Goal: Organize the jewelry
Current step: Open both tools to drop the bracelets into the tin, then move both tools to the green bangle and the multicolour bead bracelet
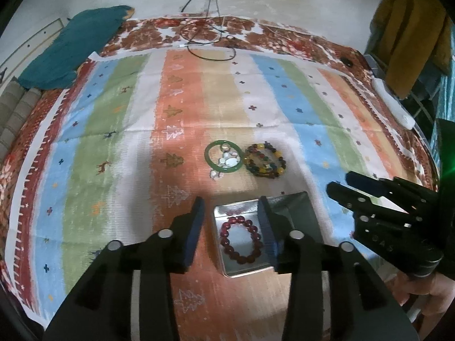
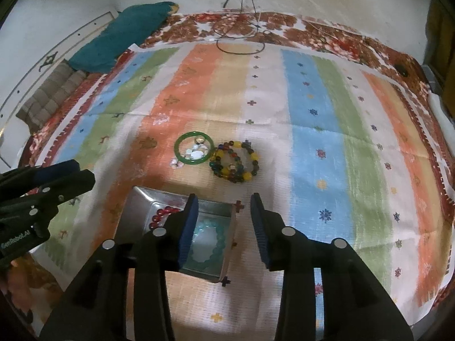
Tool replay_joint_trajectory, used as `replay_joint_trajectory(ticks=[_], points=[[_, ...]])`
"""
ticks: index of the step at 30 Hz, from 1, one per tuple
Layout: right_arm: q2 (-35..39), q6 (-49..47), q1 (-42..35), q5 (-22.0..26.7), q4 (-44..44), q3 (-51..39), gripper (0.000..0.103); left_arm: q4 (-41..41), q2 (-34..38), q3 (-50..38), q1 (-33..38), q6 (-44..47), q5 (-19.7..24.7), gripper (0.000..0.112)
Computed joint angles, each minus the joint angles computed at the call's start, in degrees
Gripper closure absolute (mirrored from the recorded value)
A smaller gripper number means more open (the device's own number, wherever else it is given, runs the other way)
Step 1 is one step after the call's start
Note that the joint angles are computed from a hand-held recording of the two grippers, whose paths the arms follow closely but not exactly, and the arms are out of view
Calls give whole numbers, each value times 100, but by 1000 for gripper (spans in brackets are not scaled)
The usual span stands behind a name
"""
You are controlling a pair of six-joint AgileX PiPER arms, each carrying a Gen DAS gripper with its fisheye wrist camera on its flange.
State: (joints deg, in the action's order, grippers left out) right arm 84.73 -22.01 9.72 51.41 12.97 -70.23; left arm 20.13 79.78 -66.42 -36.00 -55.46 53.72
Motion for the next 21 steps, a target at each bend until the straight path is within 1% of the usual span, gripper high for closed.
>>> replay_joint_trajectory(ticks=[3,5,14,16,21], points=[[126,90,18,34,-97,-104,58,-99,22,35,204,93,-47,66],[221,117,22,61,-131,-183,55,-189,75,30,391,183,-98,60],[699,401,122,140,-440,-599,44,-334,512,-257,749,504,-67,55],[787,470,136,138,-520,-690,39,-313,617,-348,804,580,-22,54],[1009,497,132,195,-545,-915,35,-347,845,-532,947,792,31,52]])
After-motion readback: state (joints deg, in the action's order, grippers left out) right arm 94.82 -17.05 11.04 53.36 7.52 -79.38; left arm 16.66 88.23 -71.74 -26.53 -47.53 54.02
